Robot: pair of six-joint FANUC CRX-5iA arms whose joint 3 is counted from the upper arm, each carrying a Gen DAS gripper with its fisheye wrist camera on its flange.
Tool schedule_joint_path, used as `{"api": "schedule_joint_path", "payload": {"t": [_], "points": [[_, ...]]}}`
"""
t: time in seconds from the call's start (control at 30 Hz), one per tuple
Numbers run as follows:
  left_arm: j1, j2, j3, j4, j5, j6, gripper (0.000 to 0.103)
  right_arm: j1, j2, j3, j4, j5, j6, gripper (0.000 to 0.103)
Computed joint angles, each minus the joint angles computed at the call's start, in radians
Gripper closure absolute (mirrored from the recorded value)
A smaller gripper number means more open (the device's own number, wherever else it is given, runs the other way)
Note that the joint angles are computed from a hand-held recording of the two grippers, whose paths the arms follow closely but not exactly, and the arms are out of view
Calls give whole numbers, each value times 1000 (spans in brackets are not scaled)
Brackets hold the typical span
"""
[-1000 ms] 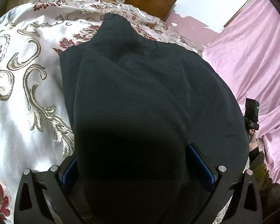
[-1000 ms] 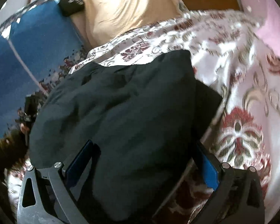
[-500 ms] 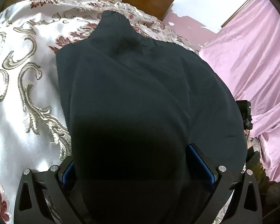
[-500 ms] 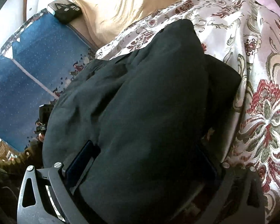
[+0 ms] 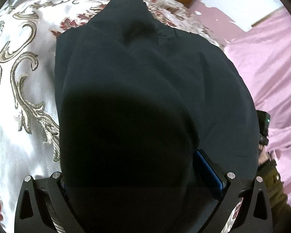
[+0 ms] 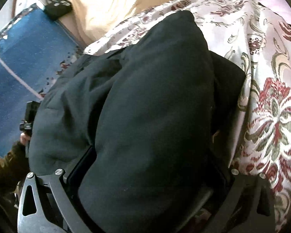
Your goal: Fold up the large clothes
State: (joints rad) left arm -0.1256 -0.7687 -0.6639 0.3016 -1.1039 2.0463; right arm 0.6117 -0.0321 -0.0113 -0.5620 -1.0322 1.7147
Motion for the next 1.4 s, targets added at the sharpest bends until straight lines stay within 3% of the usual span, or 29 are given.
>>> {"api": "schedule_joint_path", "payload": {"t": [0.1, 0.23, 0.37, 0.53, 0.63, 0.77, 0.93, 1.4], "points": [[-47, 41, 50, -56, -24, 60, 2, 33, -8, -9, 70, 4, -105, 1], [-110, 72, 111, -133, -49, 140, 17, 98, -29, -33, 186, 22, -245, 4], [-216, 110, 207, -269, -105, 268, 36, 197, -77, -83, 349, 72, -311, 27], [-361, 169, 329, -420, -179, 403, 70, 274, -118, -110, 495, 75, -371, 56], [-449, 216, 414, -511, -250, 464, 78, 322, -140, -107, 584, 62, -432, 70], [-540, 253, 507, -593, -325, 537, 81, 386, -150, -80, 691, 15, -490, 77], [-644, 270, 591, -656, -428, 600, 82, 427, -182, -30, 705, -25, -506, 79], [-1207, 374, 781, -899, -782, 1010, 82, 682, -351, -117, 829, -95, -698, 79]]}}
